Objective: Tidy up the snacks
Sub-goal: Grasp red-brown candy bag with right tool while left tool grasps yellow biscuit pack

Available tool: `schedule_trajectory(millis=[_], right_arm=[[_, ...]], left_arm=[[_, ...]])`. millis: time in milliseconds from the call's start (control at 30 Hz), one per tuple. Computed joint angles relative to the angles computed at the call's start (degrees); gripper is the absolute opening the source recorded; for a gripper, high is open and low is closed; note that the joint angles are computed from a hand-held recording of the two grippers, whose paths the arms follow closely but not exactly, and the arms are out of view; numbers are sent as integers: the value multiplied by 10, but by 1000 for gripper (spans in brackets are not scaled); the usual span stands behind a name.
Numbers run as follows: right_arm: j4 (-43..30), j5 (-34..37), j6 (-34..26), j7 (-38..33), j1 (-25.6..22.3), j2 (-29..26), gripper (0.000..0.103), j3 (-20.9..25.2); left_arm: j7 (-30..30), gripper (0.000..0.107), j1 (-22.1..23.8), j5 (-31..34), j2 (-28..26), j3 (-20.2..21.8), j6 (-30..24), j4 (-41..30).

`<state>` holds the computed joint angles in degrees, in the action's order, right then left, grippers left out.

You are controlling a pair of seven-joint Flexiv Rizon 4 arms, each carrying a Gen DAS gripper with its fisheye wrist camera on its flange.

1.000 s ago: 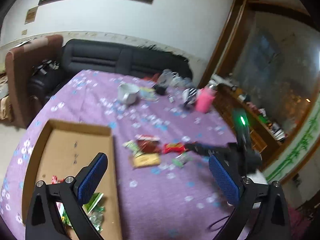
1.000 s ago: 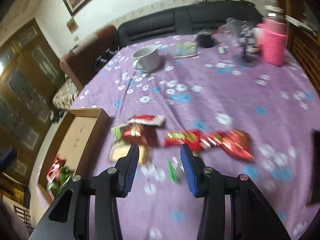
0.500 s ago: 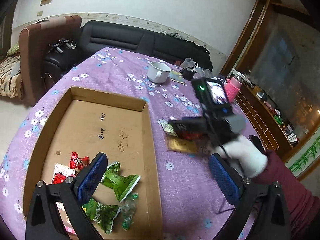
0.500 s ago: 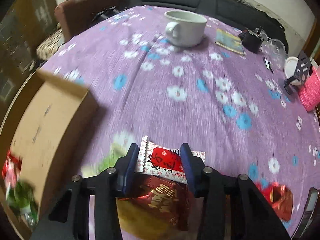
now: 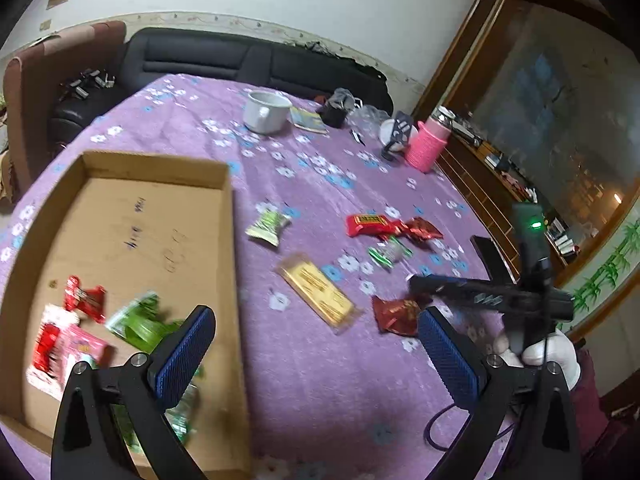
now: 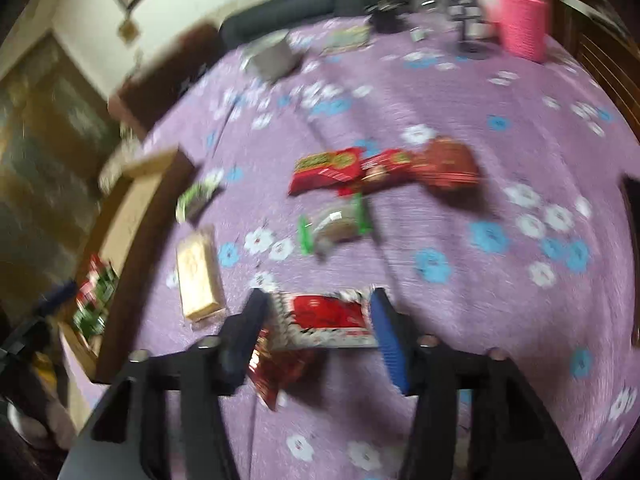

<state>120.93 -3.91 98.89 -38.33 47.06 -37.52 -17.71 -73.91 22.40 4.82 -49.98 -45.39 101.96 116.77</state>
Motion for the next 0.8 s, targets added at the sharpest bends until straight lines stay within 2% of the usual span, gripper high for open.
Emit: schedule_trajectory(millis=[67, 100, 233, 367, 433, 467, 500, 567, 667, 800], right_arm=[[30, 20, 29, 2, 56, 0, 55, -57], [33, 25, 37, -8, 68, 0, 55, -68], [32, 29, 81, -68, 63, -6, 55, -41], [-10, 9, 52, -118, 37, -25, 56, 1], [-23, 9, 34, -130, 49, -38, 56, -7], [-24, 15, 44, -134, 66, -48, 56, -23], [-26, 19, 47, -140, 73, -52, 52, -29], [-36, 13, 39, -152, 48, -52, 33, 2], [-33, 19, 38, -158, 65, -54, 31, -12], [-18, 42, 48, -156, 79, -51, 31, -25]], left_arm=[[-3, 102, -16, -5, 5, 10, -5, -2], [-3, 102, -23, -7, 6, 14, -7, -3], [0, 102, -48, -18, 13, 30, -20, -6], [-1, 102, -72, -36, 20, 48, -30, -11], [-2, 102, -81, -46, 22, 55, -34, -15], [-3, 102, -88, -51, 24, 62, -35, -19], [-3, 102, -93, -55, 25, 65, -36, -21], [-4, 102, -100, -64, 24, 70, -42, -29], [-2, 102, -103, -81, 13, 66, -60, -46], [0, 102, -151, -111, 5, 102, -87, -89]])
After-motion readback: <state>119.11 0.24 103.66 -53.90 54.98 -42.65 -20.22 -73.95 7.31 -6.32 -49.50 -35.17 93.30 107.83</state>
